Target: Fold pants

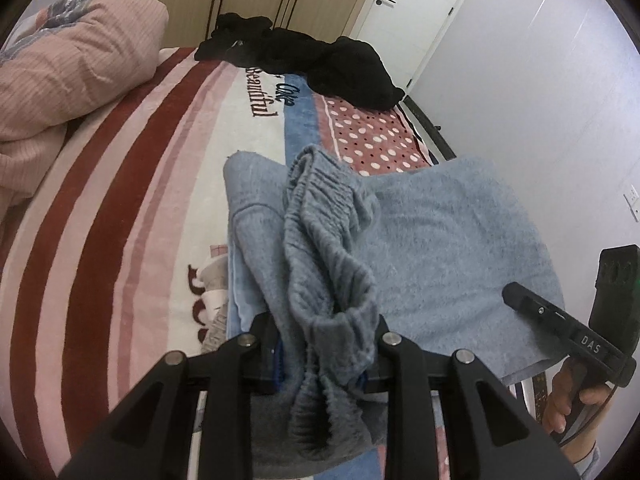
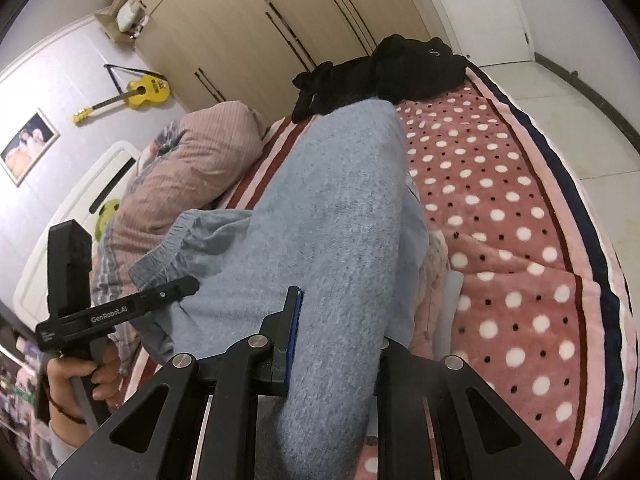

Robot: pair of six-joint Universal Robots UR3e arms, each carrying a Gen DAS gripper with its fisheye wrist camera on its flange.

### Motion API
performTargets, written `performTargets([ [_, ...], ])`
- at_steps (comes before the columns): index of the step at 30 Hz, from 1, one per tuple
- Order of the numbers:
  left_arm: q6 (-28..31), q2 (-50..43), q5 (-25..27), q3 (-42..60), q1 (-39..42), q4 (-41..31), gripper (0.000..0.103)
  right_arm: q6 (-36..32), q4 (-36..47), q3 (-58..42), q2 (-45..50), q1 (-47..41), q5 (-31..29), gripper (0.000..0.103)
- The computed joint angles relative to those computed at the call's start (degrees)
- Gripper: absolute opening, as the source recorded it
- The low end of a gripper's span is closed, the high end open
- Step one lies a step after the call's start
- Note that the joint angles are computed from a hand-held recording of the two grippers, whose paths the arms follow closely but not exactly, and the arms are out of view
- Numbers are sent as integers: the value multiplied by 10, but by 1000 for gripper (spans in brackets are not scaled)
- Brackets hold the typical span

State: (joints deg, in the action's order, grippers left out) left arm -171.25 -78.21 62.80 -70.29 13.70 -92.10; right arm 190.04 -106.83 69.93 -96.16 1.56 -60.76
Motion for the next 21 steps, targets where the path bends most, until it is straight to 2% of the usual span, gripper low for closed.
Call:
performTargets([
  [10, -26, -14, 40, 26, -24, 7, 29, 1, 1, -44, 22, 39, -69, 15],
  [12, -27, -15, 47, 33, -26, 4, 32, 0, 3, -52, 24, 47, -83, 16],
  [13, -27, -15, 49, 34, -26, 5, 36, 0, 3, -57, 26, 52, -93, 17],
  [14, -28, -14, 52, 36, -27, 5, 45, -1, 5, -65, 29, 60, -109, 18],
  [16, -32, -12, 63, 41, -31, 12, 55, 3, 7, -73, 32, 70, -131, 23],
  [18, -32, -15, 76, 56, -38, 9, 56, 6, 13, -88, 36, 82, -157, 33],
  [21, -27, -14, 77, 75, -38, -5, 57, 4, 21, -104, 34, 98, -188, 41],
])
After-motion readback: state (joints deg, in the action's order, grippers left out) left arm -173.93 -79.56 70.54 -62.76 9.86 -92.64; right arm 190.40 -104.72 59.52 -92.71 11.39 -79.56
